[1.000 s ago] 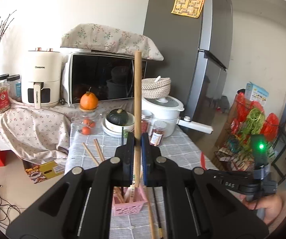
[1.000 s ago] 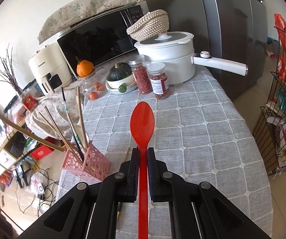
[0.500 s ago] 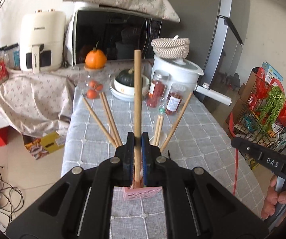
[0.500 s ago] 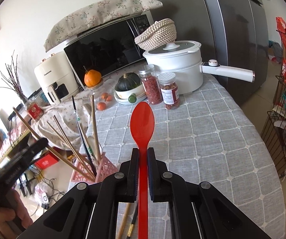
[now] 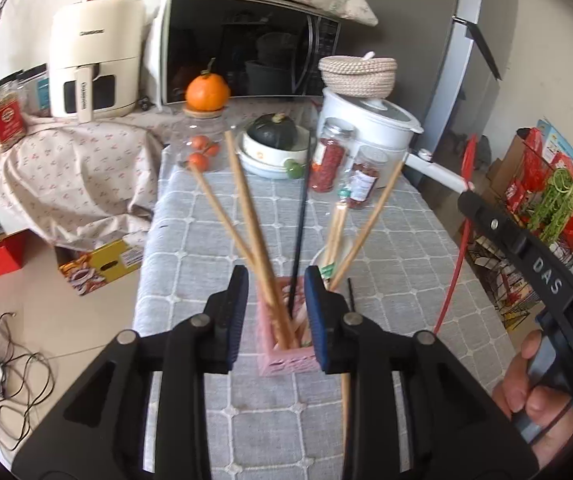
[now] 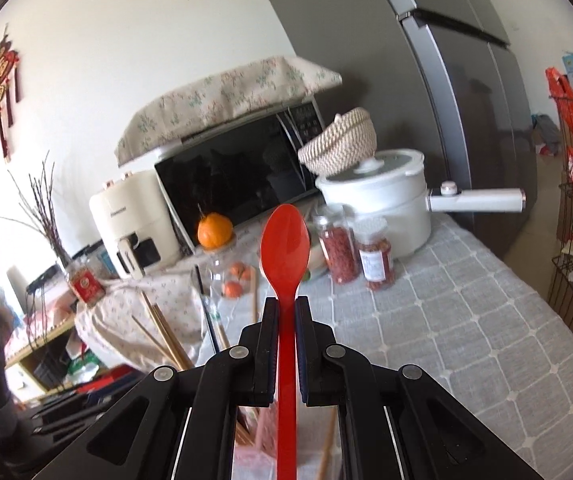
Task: Organize utensils
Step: 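Insert the wooden chopstick into the basket with the left tool while the right tool carries the red spoon, then lower the red spoon into the pink basket and open the right tool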
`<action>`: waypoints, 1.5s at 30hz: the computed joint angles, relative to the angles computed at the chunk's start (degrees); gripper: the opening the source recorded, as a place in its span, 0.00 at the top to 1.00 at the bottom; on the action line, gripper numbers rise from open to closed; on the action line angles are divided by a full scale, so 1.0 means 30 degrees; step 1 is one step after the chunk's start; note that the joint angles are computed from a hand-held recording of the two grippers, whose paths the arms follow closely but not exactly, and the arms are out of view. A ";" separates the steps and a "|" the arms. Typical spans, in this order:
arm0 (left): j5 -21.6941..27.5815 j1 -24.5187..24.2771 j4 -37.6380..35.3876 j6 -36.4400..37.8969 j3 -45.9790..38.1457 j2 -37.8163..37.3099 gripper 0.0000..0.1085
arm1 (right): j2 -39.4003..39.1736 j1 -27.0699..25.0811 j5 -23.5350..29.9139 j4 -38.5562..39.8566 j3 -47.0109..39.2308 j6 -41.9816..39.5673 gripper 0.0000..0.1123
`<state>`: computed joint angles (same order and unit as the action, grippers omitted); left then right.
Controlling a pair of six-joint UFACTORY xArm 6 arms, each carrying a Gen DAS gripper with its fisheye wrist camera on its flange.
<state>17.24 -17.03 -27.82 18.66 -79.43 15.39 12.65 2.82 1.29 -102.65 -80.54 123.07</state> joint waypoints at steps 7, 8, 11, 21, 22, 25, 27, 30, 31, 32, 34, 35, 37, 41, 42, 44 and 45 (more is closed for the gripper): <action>0.0661 0.1041 0.3455 -0.2644 0.0682 -0.0467 0.71 | 0.0686 0.2138 0.4183 -0.2555 -0.0919 0.3228 0.93; 0.0763 0.1170 0.3480 -0.2659 0.0714 -0.0494 0.71 | 0.0827 0.2449 0.4796 -0.2560 -0.0981 0.3271 0.93; 0.1063 0.1476 0.2851 -0.2248 0.0756 -0.0590 0.71 | 0.1339 0.3386 0.6837 -0.2518 -0.1231 0.3258 0.93; 0.1435 0.1758 0.2660 -0.1613 0.0959 -0.0685 0.71 | 0.2877 0.5111 1.1478 -0.2415 -0.1853 0.2648 0.93; 0.1466 0.1770 0.2682 -0.1658 0.0937 -0.0672 0.71 | 0.2973 0.5177 1.1482 -0.2297 -0.1853 0.2489 0.93; 0.1467 0.1810 0.2970 -0.1922 0.0948 -0.0620 0.71 | 0.3064 0.5217 1.1243 -0.2170 -0.1678 0.2426 0.92; 0.1493 0.1829 0.3381 -0.2279 0.0902 -0.0496 0.71 | 0.3002 0.5166 1.0933 -0.2010 -0.1510 0.2281 0.92; 0.1686 0.1823 0.4023 -0.2784 0.0739 -0.0278 0.71 | 0.2637 0.4956 1.0216 -0.2093 -0.1018 0.2443 0.87; 0.1749 0.1821 0.4071 -0.2796 0.0717 -0.0253 0.71 | 0.2515 0.4906 1.0076 -0.2077 -0.0886 0.2440 0.83; 0.1832 0.1812 0.4026 -0.2730 0.0684 -0.0218 0.71 | 0.2309 0.4799 0.9835 -0.2059 -0.0705 0.2377 0.79; 0.1971 0.1760 0.3873 -0.2570 0.0661 -0.0206 0.71 | 0.1818 0.4535 0.9237 -0.2229 -0.0320 0.2406 0.71; 0.2075 0.1727 0.3765 -0.2484 0.0637 -0.0202 0.71 | 0.1557 0.4379 0.8866 -0.2352 -0.0141 0.2461 0.65; 0.2300 0.1670 0.3391 -0.2211 0.0572 -0.0174 0.68 | 0.1072 0.3972 0.7812 -0.2374 0.0115 0.2340 0.61; 0.2470 0.1449 0.2913 -0.1840 0.0584 -0.0220 0.52 | 0.0194 0.2880 0.5228 -0.1615 0.0464 0.0927 0.47; 0.2440 0.1365 0.3028 -0.1878 0.0636 -0.0257 0.50 | -0.0079 0.2560 0.4606 -0.1342 0.0640 0.0520 0.46; 0.2493 0.1209 0.3219 -0.1881 0.0652 -0.0260 0.40 | -0.0592 0.1978 0.3725 -0.0493 0.1032 -0.0530 0.39; 0.2595 0.1119 0.3263 -0.1851 0.0649 -0.0259 0.35 | -0.0787 0.1684 0.3310 0.0118 0.1201 -0.1277 0.37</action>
<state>25.02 -13.67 -18.03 13.10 -77.49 14.61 10.29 7.87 11.22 -102.29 -76.94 119.24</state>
